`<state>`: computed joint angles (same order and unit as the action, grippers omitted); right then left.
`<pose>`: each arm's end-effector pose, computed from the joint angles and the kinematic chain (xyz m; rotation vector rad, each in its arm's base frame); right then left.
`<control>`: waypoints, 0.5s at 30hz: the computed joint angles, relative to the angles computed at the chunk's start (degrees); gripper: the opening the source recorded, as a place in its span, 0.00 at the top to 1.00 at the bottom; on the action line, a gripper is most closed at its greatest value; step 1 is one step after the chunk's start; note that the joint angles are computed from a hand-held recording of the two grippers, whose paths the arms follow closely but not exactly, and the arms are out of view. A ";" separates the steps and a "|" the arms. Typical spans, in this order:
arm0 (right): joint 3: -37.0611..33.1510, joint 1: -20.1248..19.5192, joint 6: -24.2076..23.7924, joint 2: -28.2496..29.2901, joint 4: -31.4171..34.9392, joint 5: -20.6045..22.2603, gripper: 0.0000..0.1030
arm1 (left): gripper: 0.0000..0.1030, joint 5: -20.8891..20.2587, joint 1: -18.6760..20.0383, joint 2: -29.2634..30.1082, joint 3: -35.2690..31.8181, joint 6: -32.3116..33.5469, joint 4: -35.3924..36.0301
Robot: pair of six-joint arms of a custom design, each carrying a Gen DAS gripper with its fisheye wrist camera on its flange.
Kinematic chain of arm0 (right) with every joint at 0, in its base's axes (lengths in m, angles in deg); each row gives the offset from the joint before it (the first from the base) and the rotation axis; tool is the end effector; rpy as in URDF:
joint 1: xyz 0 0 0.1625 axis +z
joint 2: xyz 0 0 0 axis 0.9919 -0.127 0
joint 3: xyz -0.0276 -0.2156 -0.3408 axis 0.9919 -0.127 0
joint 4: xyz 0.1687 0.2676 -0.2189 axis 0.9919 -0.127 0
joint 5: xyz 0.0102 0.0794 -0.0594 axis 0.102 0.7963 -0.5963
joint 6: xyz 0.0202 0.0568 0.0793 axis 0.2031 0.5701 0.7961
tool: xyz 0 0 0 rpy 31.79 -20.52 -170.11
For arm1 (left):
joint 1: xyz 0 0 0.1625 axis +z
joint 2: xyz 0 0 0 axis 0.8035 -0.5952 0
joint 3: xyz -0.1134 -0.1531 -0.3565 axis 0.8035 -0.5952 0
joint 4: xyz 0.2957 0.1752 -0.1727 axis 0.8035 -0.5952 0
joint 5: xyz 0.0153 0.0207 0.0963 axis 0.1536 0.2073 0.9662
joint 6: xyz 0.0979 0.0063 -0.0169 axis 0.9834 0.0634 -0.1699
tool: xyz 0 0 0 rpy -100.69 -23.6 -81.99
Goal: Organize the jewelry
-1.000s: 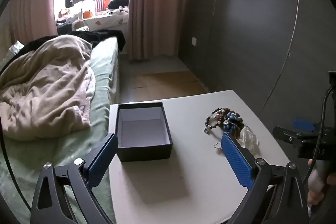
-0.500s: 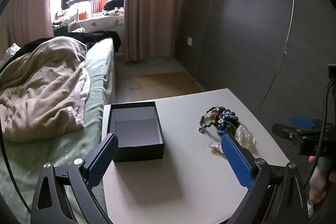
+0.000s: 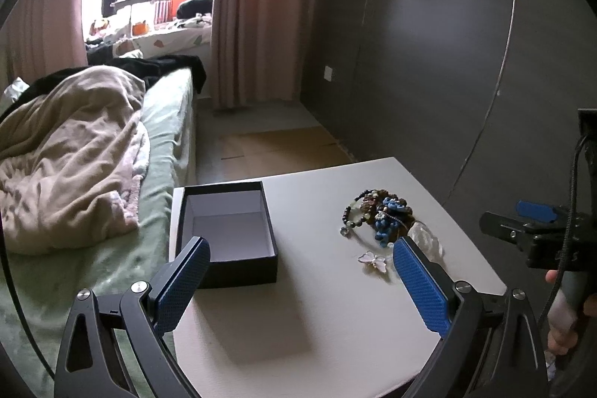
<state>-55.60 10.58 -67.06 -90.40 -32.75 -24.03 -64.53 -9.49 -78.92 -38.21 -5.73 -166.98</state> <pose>0.1526 -0.8287 0.3831 0.8776 -2.4460 0.6576 -0.4131 -0.7109 0.0917 0.1552 2.1313 -1.1999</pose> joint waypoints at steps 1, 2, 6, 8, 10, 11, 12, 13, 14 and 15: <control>-0.33 -0.02 0.05 0.15 0.19 -0.03 0.00 | 0.04 -0.13 -0.03 0.01 0.01 0.13 -0.19; -0.55 -0.03 0.15 0.23 0.32 -0.14 0.00 | 0.04 -0.18 -0.04 0.10 -0.10 0.19 -0.21; -0.69 -0.08 -0.09 0.27 0.33 -0.01 0.00 | 0.04 -0.23 -0.09 0.12 -0.12 0.21 -0.15; -0.98 -0.13 -0.02 0.38 0.68 0.07 0.00 | 0.04 -0.22 -0.08 0.18 -0.19 0.18 -0.19; -1.24 -0.13 0.03 0.49 0.96 0.23 0.00 | 0.04 -0.14 -0.14 0.25 -0.32 -0.07 0.10; -1.07 -0.10 0.07 0.41 0.80 0.19 0.00 | 0.04 -0.22 -0.12 0.25 -0.27 0.13 -0.18; -1.50 -0.16 0.08 0.62 0.85 0.19 0.00 | 0.04 -0.31 -0.10 0.28 -0.32 0.13 -0.18; -0.56 0.00 0.14 0.21 0.17 0.04 0.00 | 0.04 -0.36 -0.10 0.37 -0.49 0.06 -0.06; -0.37 0.02 0.20 0.11 0.00 0.03 0.00 | 0.04 -0.31 -0.15 0.43 -0.57 -0.08 0.07; 0.08 0.09 0.27 -0.11 -0.32 -0.05 0.00 | 0.04 -0.34 -0.14 0.27 -0.35 -0.04 -0.02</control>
